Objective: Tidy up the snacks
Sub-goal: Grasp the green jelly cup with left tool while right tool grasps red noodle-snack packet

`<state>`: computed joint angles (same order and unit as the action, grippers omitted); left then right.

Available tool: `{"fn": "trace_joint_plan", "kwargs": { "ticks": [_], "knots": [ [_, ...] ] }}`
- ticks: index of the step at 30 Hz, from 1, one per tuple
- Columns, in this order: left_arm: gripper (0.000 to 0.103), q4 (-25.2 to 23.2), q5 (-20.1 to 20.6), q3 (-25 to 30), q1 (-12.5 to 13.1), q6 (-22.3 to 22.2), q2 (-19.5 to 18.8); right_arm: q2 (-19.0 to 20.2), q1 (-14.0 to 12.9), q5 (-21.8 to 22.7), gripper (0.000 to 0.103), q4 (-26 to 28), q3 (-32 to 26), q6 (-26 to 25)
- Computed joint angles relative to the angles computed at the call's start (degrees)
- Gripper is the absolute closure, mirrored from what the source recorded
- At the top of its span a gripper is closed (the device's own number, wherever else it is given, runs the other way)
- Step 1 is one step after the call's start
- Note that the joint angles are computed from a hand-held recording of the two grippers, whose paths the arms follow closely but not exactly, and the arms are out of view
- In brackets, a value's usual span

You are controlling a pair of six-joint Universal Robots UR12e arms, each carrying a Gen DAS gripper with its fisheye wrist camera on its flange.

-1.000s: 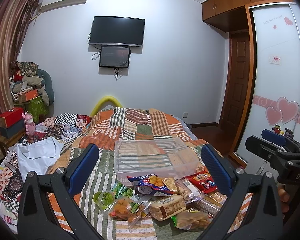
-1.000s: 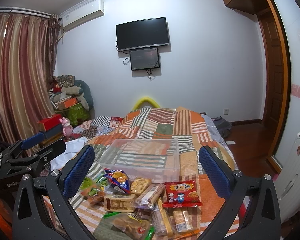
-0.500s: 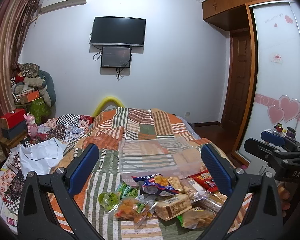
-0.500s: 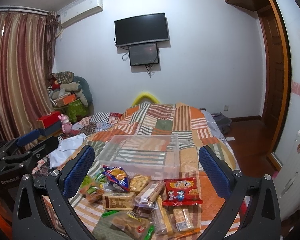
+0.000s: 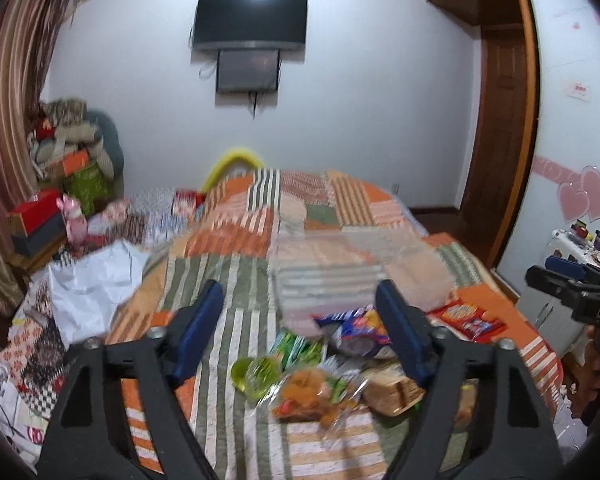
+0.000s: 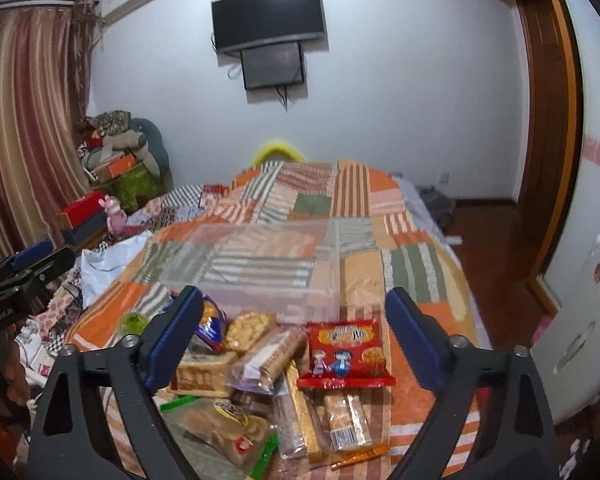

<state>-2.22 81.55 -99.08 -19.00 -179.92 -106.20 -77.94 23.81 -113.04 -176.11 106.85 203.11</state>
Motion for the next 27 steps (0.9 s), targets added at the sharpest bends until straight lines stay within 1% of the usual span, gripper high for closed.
{"fn": "trace_joint_plan", "kwargs": {
  "ticks": [4, 6, 9, 13, 16, 23, 25, 27],
  "knots": [
    [0.038, -4.9, -0.2, 1.3, 1.2, -1.3, -1.3, -0.1, -1.1, 1.7, 0.022, 3.6, 0.2, 1.7],
    [0.039, -7.2, -1.3, 2.0, 1.9, -1.9, -2.0, -0.1, -1.7, 2.4, 0.024, 5.4, 0.3, 2.6],
    [0.039, -10.4, -1.7, 2.9, 2.6, -2.8, -3.1, -0.2, -2.5, 3.5, 0.025, 7.9, 0.6, 4.3],
    [0.039, -15.8, -3.1, 4.2, 3.4, -2.9, -4.6, -0.2, -3.7, 6.5, 0.026, 10.2, 0.8, 6.0],
    [0.039, -18.8, -3.6, 4.8, 3.6, -2.5, -5.5, 0.1, -4.5, 8.5, 0.026, 12.6, 0.4, 6.2],
    [0.039, -23.2, -3.6, 6.3, 3.1, -1.5, -7.1, 1.0, -6.1, 12.7, 0.026, 16.5, -0.7, 5.6],
    [0.039, -24.8, -3.9, 7.0, 3.1, -1.6, -7.7, 1.3, -6.7, 14.2, 0.026, 17.5, -0.9, 5.7],
    [0.038, -25.3, -4.0, 7.2, 3.1, -1.8, -8.1, 1.4, -7.3, 16.2, 0.026, 18.2, -1.0, 6.1]
  ]
}}
